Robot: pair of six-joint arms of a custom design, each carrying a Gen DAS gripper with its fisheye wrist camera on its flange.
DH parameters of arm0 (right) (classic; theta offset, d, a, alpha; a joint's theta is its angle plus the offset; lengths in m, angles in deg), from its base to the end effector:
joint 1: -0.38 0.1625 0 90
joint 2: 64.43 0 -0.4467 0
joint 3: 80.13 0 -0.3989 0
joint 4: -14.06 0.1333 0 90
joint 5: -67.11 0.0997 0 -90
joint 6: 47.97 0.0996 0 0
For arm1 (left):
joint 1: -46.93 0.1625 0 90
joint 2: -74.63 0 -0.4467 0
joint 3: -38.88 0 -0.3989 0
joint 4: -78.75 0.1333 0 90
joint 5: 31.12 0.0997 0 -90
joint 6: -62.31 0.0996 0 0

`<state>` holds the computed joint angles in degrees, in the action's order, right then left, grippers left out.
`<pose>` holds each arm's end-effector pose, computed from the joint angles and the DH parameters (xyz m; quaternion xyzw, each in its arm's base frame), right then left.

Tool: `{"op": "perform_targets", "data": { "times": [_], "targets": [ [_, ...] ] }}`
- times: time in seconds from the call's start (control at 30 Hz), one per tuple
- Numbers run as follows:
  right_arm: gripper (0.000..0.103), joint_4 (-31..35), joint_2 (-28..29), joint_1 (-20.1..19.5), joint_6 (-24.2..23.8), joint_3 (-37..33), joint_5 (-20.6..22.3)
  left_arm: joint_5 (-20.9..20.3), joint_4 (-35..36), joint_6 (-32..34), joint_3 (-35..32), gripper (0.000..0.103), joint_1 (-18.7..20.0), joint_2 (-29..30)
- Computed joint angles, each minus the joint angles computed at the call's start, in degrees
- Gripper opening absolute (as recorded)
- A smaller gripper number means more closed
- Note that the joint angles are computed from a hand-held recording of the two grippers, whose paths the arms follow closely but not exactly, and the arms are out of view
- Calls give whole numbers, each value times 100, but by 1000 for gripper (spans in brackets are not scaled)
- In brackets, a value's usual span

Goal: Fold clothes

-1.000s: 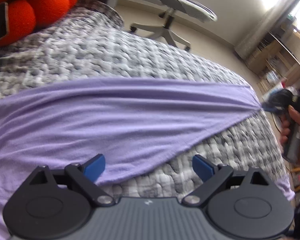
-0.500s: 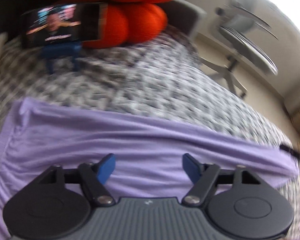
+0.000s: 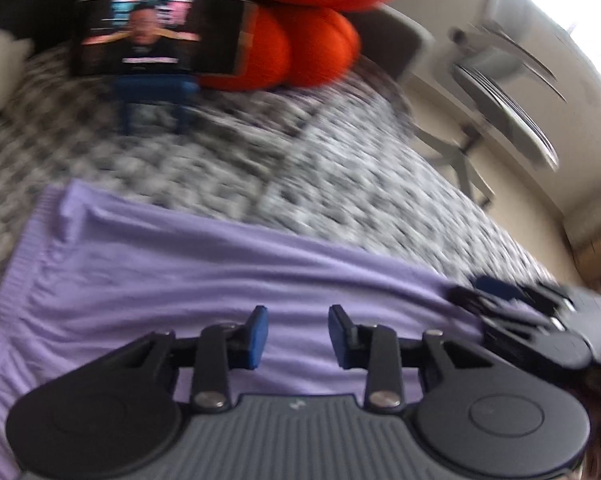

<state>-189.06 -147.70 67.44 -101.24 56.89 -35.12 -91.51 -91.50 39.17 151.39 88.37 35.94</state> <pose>-0.0615 -0.4331 0.3206 0.1751 -0.8475 0.3304 0.3767 -0.3055 -0.5131 -0.0162 0.1984 0.9448 -0.1934 0.1750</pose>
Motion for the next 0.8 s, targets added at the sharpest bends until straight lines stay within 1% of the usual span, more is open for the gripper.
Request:
{"op": "perform_targets", "data": {
  "times": [0.1,0.13,0.17,0.2,0.3,0.43,0.57,0.67,0.7,0.77,0.8],
  "targets": [
    [39,185,45,-9,-95,-44,108,-131,126,209,-34,34,-25,46],
    [29,222,64,-22,-96,-60,164,-146,178,222,-50,34,-27,60],
    [9,323,41,-48,-37,-77,273,-161,230,236,-65,34,-29,74],
    [0,364,43,-54,0,-92,333,-161,264,253,-77,34,-35,86],
    [0,-258,324,142,-183,-109,58,-137,257,319,-69,34,-44,89],
    [0,-1146,591,256,-11,-180,51,-122,314,356,-67,33,-36,82],
    [1,-1209,913,281,-248,-288,-373,-28,405,451,-90,33,-61,106],
    [1,-1270,931,289,-134,-322,-346,61,401,343,-95,33,-31,66],
    [1,-1292,914,307,-85,-334,-338,154,369,280,-92,33,-19,46],
    [5,-1114,790,317,85,-321,-256,398,275,97,-84,33,14,2],
    [5,-1034,749,344,106,-313,-246,500,225,13,-82,33,42,-23]
  ]
}}
